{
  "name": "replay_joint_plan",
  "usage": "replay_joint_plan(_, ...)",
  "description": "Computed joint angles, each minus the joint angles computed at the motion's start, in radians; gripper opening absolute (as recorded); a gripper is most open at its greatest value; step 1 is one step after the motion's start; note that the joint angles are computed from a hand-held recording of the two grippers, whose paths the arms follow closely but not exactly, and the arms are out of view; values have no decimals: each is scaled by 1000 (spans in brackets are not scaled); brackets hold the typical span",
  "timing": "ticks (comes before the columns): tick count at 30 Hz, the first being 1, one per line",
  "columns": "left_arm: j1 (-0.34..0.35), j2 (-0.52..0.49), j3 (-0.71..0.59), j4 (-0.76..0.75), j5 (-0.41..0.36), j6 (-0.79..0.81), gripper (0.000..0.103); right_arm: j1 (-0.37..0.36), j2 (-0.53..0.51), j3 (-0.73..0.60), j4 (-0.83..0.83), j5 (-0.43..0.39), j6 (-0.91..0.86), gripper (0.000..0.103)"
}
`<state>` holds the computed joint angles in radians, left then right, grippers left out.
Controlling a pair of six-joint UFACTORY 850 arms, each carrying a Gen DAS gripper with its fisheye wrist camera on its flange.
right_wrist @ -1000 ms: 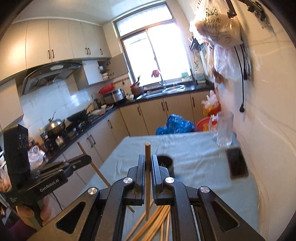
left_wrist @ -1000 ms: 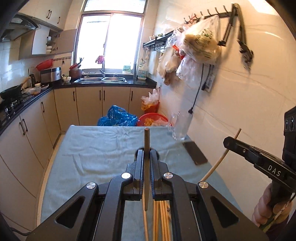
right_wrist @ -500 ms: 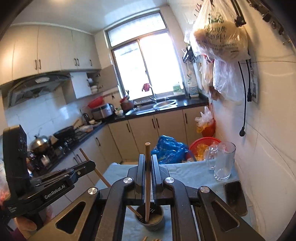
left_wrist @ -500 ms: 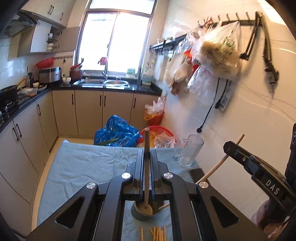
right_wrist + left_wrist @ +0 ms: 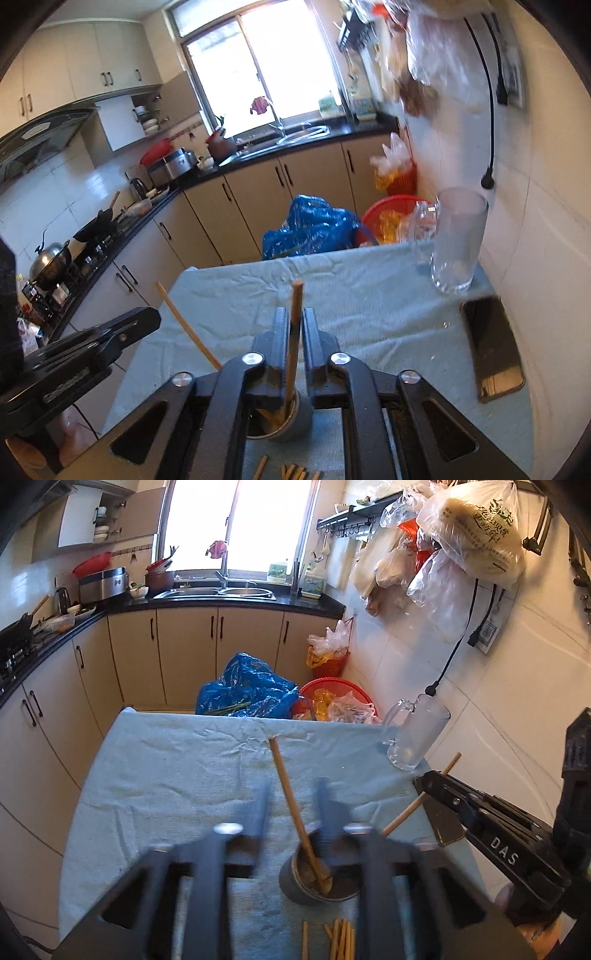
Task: Organize utensils
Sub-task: 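Open both tools and move them back to the chopstick pile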
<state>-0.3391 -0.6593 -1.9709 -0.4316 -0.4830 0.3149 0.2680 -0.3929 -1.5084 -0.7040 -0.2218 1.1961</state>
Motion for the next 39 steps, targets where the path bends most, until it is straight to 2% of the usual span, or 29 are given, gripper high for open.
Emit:
replay_joint_plan(1,1,15,26,0,29,-1,46,-4,0,5,4,5,8,33)
replay_joint_plan(3,2,37,56,4,55,-4,48,-10,6,13,-24,15,50,47)
replay_joint_plan(10,8,127,172,37,113,-7,51,9,67,64,-185,-5,210,49)
replay_joint_plan(15,23,222,296,-16,156,52,55,36,150,147,-325,-33,339,54)
replay_joint_plan(18,31,279,371,-58,184,100,56,53,197,202,-350,-52,354,58)
replay_joint_plan(23,52,396,537,-190,234,241,64,85,275,308,-217,-98,193,63)
replay_joint_plan(28,71,465,678,-302,223,371,67,124,330,423,-63,-146,10,65)
replay_joint_plan(35,46,437,772,-163,203,281,68,153,340,569,104,-98,-113,66)
replay_joint_plan(39,17,377,771,-96,151,255,66,177,317,613,129,-56,-131,64)
